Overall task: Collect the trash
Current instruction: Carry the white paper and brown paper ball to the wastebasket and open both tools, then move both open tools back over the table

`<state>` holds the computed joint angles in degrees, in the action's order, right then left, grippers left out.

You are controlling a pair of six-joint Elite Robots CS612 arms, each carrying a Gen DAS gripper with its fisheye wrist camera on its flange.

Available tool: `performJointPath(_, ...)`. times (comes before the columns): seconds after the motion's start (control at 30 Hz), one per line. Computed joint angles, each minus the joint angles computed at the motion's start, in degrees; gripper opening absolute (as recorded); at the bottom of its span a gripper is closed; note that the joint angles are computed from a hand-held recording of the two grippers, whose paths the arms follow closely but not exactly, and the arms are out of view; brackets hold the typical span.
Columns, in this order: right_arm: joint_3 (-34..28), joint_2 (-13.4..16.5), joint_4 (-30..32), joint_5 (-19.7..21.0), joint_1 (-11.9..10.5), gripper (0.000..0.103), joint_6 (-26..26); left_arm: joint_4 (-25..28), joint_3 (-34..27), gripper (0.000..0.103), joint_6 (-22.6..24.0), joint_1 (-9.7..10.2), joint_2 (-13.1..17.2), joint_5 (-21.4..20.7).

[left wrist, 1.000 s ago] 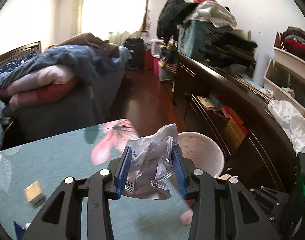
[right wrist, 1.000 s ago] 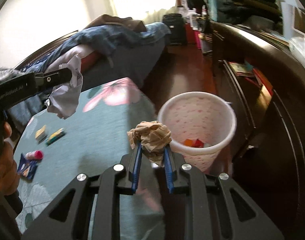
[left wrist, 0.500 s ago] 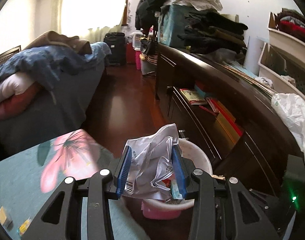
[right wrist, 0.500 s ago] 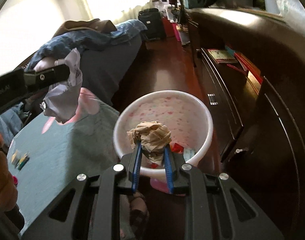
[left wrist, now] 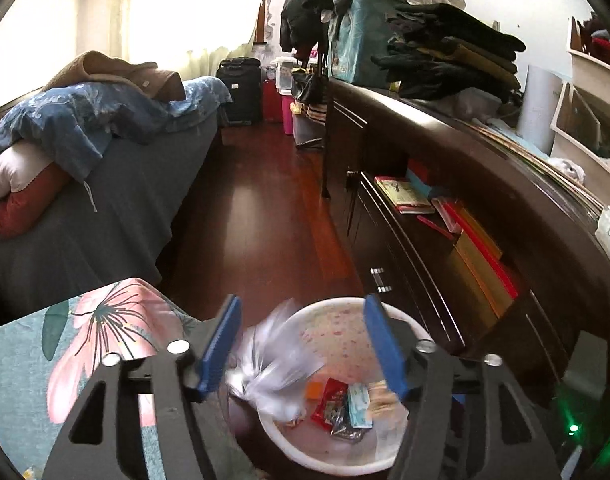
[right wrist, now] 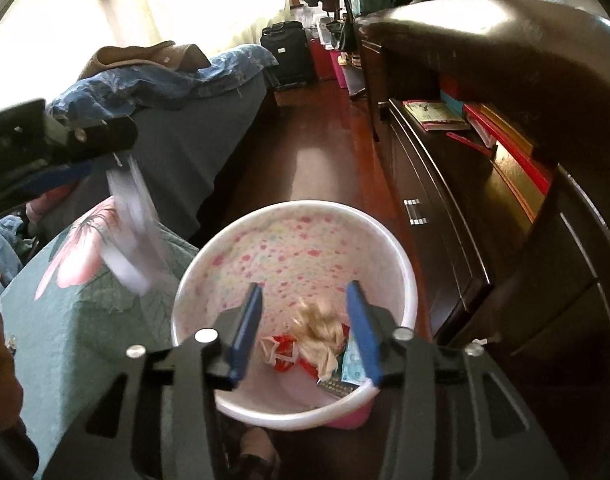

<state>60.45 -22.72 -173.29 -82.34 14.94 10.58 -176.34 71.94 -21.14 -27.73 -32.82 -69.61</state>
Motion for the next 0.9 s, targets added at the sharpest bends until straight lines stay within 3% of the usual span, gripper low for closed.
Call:
performJointPath(0.03,-0.18,0.16,0.31,-0.06,-0.01,0.049,-0.13,-0.28,-0.02,0.074,0.04,0.01,0.04,0.06)
performJointPath(0.27,1.69,-0.62,0.65,-0.35,0.06,0.056,0.05,-3.03,1.38,0.08,0.82,-0.2,-0.9,-0.57)
performJointPath(0.47,5.91,-3.26,-0.88,-0.18,0.46,0.06,0.06,-5.45,5.82,0.081,-0.1,-0.59,-3.79,1.4)
performJointPath(0.57,9.04,-5.32,-2.11,0.18,0.86,0.063,-0.17,-7.34,9.95,0.083,-0.6,-1.03,-6.13,4.48)
performJointPath(0.63,11.24,-6.79,-3.01,0.48,1.31,0.071,-0.77,-7.75,12.39,0.085,-1.02,-1.29,-7.54,6.32)
performJointPath(0.8,16.26,-10.38,-5.56,1.88,2.83,0.081,-3.08,-5.21,19.51,0.087,-4.4,-1.7,-11.69,11.2)
performJointPath(0.9,18.49,-11.97,-6.64,3.71,3.88,0.085,-5.02,-2.78,23.72,0.088,-8.91,-1.54,-14.08,13.34)
